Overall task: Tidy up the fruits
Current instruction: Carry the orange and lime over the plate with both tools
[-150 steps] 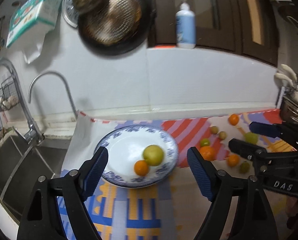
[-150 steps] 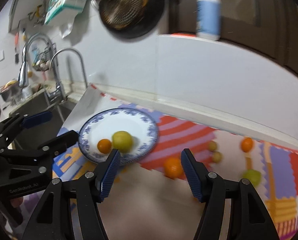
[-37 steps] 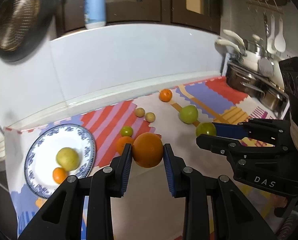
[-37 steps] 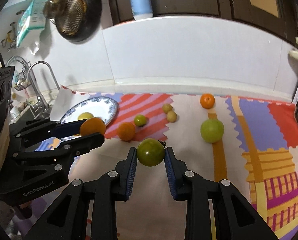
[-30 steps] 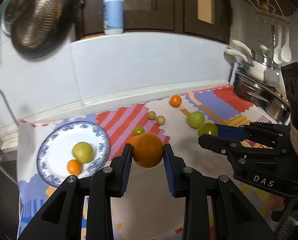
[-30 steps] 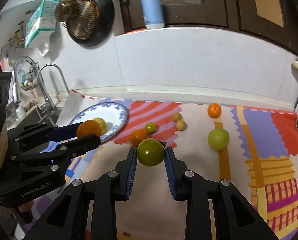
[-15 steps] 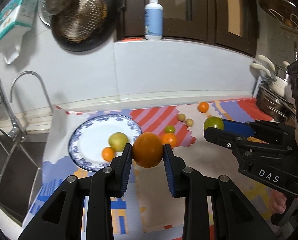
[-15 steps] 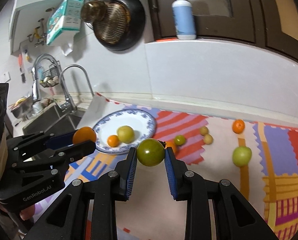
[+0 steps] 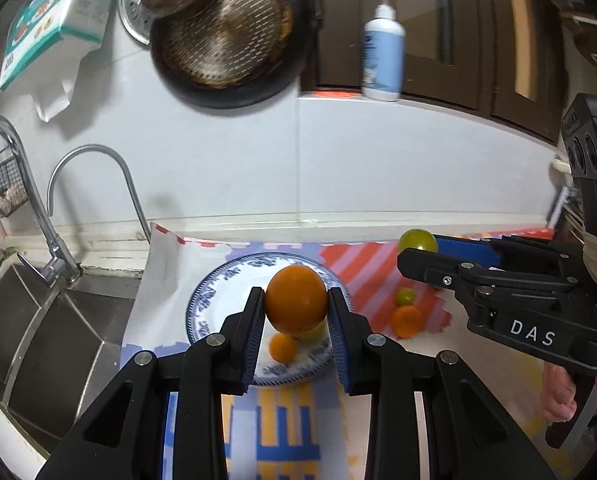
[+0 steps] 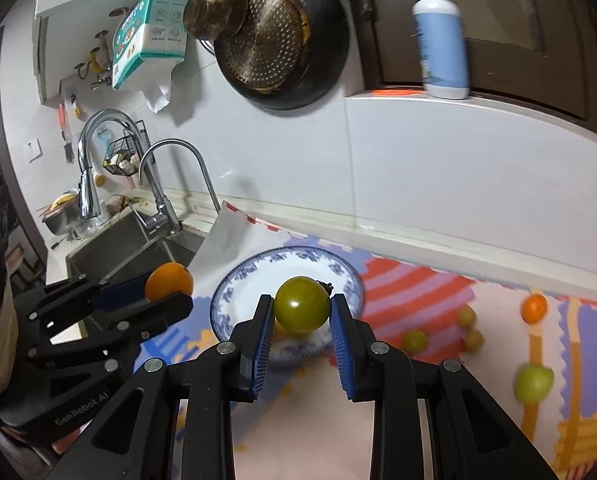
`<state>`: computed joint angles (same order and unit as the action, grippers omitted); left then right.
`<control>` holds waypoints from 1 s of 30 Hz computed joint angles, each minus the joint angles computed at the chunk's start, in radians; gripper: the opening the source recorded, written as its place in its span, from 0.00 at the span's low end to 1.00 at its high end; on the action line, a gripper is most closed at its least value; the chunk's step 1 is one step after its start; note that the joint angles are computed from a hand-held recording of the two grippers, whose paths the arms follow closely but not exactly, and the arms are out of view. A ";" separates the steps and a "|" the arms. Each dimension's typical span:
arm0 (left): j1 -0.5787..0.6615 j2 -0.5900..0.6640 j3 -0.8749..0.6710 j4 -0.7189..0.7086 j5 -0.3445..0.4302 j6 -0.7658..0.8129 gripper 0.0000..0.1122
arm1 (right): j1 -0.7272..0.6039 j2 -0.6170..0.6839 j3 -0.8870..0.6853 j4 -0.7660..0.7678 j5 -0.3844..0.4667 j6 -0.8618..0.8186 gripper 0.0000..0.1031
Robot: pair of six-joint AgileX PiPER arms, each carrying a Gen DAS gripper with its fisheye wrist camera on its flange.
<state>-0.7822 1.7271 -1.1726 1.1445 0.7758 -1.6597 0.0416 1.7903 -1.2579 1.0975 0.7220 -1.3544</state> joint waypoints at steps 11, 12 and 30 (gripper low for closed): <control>0.216 0.103 -0.051 -0.081 -0.145 0.112 0.28 | 0.141 0.310 -0.405 -0.254 0.025 0.316 0.29; 0.231 0.114 -0.054 -0.089 -0.158 0.119 0.28 | 0.150 0.336 -0.438 -0.274 0.030 0.342 0.29; 0.385 0.369 -0.236 -0.374 -0.249 0.422 0.28 | 0.227 0.892 -1.248 -0.596 0.381 0.840 0.29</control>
<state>-0.3971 2.0966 -1.4084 0.7704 0.5266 -1.2376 0.2682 2.6825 -2.5063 0.5019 1.1028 -0.5144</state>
